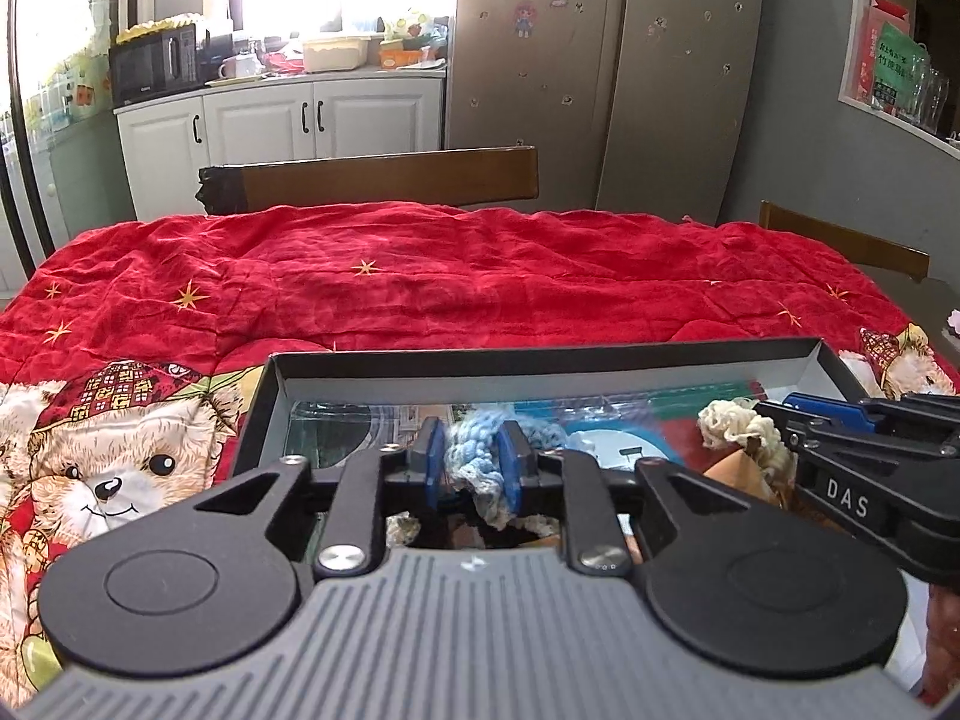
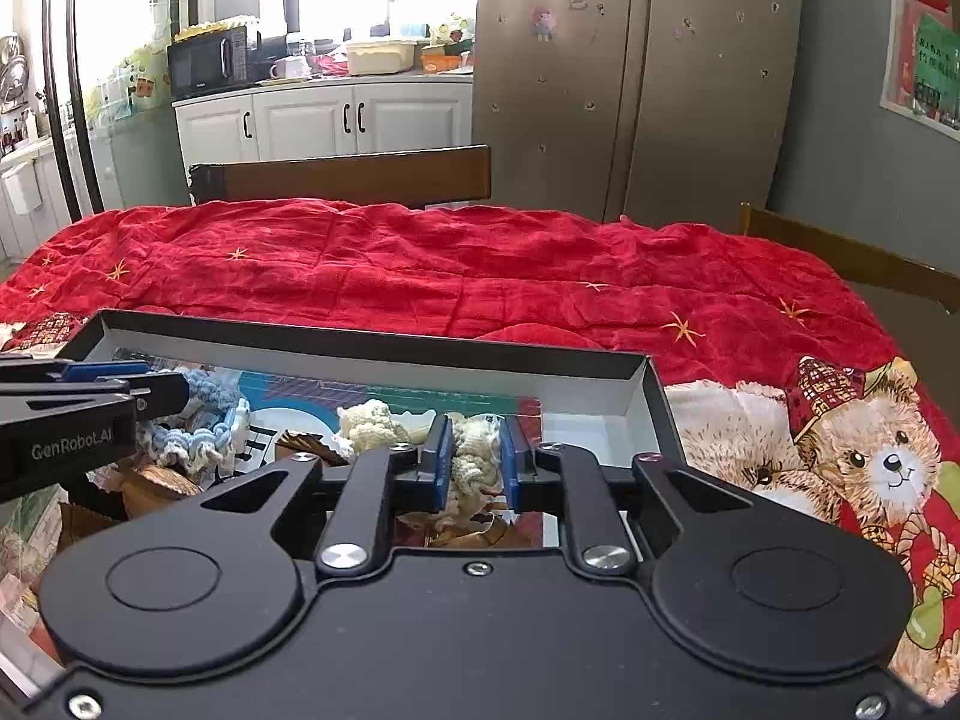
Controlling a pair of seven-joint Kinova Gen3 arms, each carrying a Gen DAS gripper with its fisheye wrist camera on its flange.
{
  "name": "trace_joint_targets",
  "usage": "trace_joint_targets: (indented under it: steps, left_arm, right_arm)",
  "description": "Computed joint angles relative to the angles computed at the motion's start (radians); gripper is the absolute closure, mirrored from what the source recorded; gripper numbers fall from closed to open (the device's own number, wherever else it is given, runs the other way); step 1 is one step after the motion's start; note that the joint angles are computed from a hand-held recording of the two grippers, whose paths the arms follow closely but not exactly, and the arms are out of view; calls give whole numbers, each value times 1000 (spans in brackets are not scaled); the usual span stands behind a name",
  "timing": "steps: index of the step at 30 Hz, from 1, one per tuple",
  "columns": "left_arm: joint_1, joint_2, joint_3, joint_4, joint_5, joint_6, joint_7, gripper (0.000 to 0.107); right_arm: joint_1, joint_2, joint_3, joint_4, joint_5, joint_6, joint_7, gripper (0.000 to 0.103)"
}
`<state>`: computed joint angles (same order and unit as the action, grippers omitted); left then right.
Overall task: Organize objects
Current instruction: 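Open the left tool to drop the blue lace scrunchie while the right drops the cream one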
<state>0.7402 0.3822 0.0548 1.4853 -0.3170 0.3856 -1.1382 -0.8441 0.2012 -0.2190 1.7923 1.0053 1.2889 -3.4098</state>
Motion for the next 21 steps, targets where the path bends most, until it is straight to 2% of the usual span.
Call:
trace_joint_targets:
  steps: [5,9,12,16,21]
  left_arm:
    - [-5,-3,2,1,5,-1,-1,64]
    - [2,-10,-6,7,2,-5,9,52]
    - [20,-26,-26,23,-21,-21,34,49]
    - [26,-55,-31,48,-43,-40,55,43]
    - [101,-92,-100,83,-155,-59,160,33]
  right_arm:
    - [-6,-1,-2,5,11,10,-12,81]
    - [-13,-2,-5,9,21,24,-28,78]
    - [-19,-10,-11,13,27,32,-43,71]
    - [-27,-29,-23,20,34,48,-60,70]
    - [-56,-55,-56,23,45,100,-89,70]
